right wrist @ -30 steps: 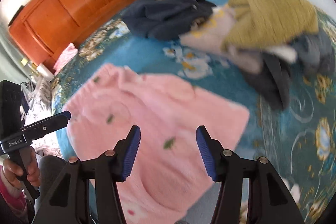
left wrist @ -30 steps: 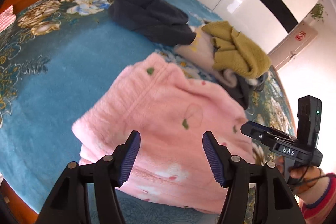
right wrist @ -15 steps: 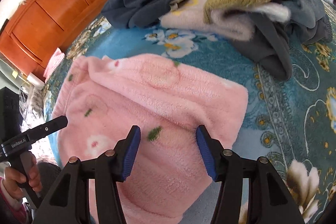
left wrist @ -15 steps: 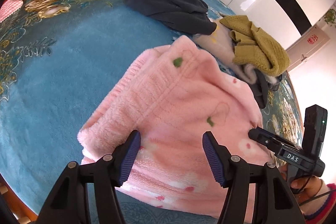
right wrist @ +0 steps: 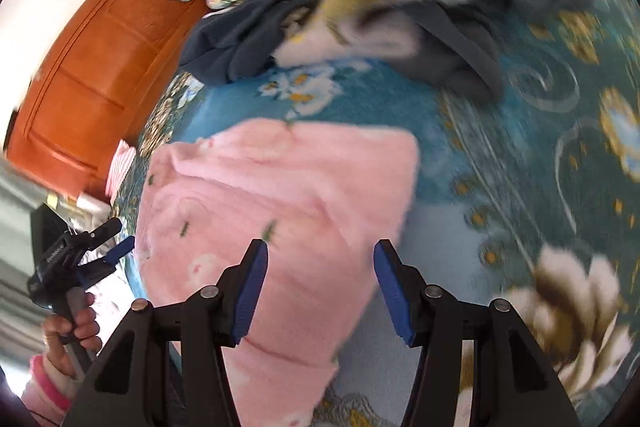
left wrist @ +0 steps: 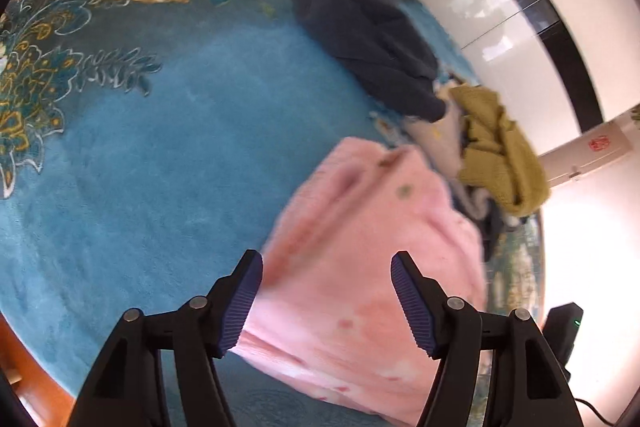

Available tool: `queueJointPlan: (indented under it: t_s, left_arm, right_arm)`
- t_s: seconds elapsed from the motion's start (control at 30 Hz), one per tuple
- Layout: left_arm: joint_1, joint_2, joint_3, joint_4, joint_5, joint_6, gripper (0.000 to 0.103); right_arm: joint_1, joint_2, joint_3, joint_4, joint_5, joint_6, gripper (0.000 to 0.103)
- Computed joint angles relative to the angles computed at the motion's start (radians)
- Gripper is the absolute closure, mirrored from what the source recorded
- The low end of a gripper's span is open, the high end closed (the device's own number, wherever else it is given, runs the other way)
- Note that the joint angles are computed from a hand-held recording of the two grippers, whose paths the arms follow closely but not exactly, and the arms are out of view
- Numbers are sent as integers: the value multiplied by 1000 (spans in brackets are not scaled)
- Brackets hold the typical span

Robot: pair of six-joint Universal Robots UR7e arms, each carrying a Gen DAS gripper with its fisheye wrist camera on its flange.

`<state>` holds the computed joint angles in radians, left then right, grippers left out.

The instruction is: Fold clothes

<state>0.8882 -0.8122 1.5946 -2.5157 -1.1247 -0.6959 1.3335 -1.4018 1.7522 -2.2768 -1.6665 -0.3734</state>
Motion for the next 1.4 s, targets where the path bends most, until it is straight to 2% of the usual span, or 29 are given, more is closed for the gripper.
queueJointPlan:
  t_s: [0.07, 0.1, 0.17, 0.27, 0.33, 0.37, 0.47, 0.53, 0.7, 0.87, 0.93, 1.1, 1.23, 1.4]
  left_arm:
    - [24, 12, -24, 54, -22, -10, 32]
    - [36, 13, -16, 40, -48, -13, 32]
    - [67, 13, -3, -5, -126, -29, 31]
    - [116, 7, 26, -66, -242, -78, 24]
    - [142, -3, 65, -162, -330, -109, 24]
    - [143, -6, 79, -192, -341, -113, 24]
    - [130, 4, 57, -115, -297, -74, 19]
    - [135, 17, 48, -112, -314, -72, 19]
    - [156, 34, 60, -175, -367, -136, 20]
    - [156, 27, 94, -247, -394, -151, 20]
    - [158, 30, 80, -226, -389, -145, 20]
    - [147, 19, 90, -210, -353, -132, 21]
    - [127, 18, 87, -208, -313, -125, 37]
    - [86, 5, 48, -67, -244, -77, 52]
  right_arm:
    - [-31, -11, 3, 60, 48, 44, 47]
    - [-44, -18, 10, 84, 76, 60, 47]
    - [-67, -31, 35, 101, 134, 89, 47]
    - [-90, -40, 67, 89, 204, 129, 45]
    - [-105, -42, 79, 87, 243, 156, 43]
    - [-114, -42, 82, 88, 261, 169, 42]
    - [-128, -41, 89, 90, 267, 206, 41]
    - [-124, -39, 90, 90, 253, 211, 41]
    - [-116, -28, 80, 82, 227, 270, 41]
    - [-116, -21, 84, 65, 235, 322, 41]
    - [-113, -14, 79, 64, 244, 334, 43]
    - [-96, -1, 70, 60, 211, 343, 50]
    - [-94, 0, 66, 65, 198, 376, 60]
    - [-68, 9, 44, 79, 161, 421, 71]
